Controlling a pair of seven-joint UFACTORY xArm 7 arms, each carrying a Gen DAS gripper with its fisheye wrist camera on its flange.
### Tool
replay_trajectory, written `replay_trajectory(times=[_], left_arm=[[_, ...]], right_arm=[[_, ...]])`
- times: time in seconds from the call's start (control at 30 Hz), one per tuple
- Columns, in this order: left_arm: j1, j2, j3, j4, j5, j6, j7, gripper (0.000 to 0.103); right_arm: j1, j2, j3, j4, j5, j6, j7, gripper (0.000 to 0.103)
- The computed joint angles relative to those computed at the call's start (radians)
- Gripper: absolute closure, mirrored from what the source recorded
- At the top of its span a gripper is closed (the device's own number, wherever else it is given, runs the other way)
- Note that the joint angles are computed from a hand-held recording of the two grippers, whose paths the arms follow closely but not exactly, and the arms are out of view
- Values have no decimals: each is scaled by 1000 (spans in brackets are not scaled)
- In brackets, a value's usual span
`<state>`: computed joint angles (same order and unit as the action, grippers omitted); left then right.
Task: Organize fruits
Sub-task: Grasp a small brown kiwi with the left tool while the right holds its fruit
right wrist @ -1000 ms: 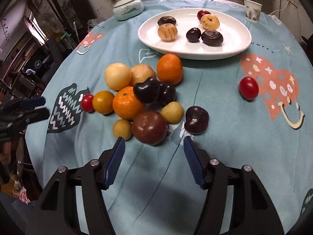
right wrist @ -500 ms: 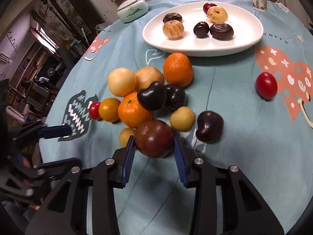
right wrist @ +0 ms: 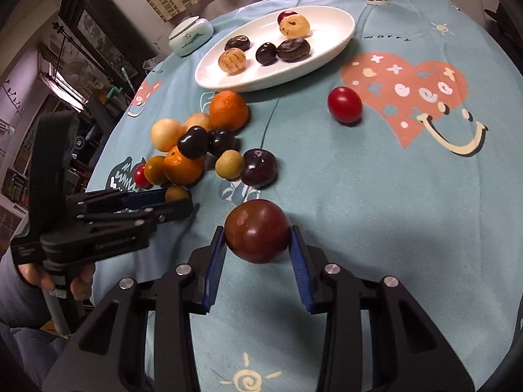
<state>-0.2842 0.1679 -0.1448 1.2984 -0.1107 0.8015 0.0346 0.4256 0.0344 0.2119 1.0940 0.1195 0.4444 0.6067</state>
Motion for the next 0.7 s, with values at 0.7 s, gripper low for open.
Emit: replay_trajectory(times=[0.7], left_arm=[[-2, -186, 6, -87, 100, -105, 113, 74]], right_arm=[[69, 72, 22, 121, -74, 28, 41, 63]])
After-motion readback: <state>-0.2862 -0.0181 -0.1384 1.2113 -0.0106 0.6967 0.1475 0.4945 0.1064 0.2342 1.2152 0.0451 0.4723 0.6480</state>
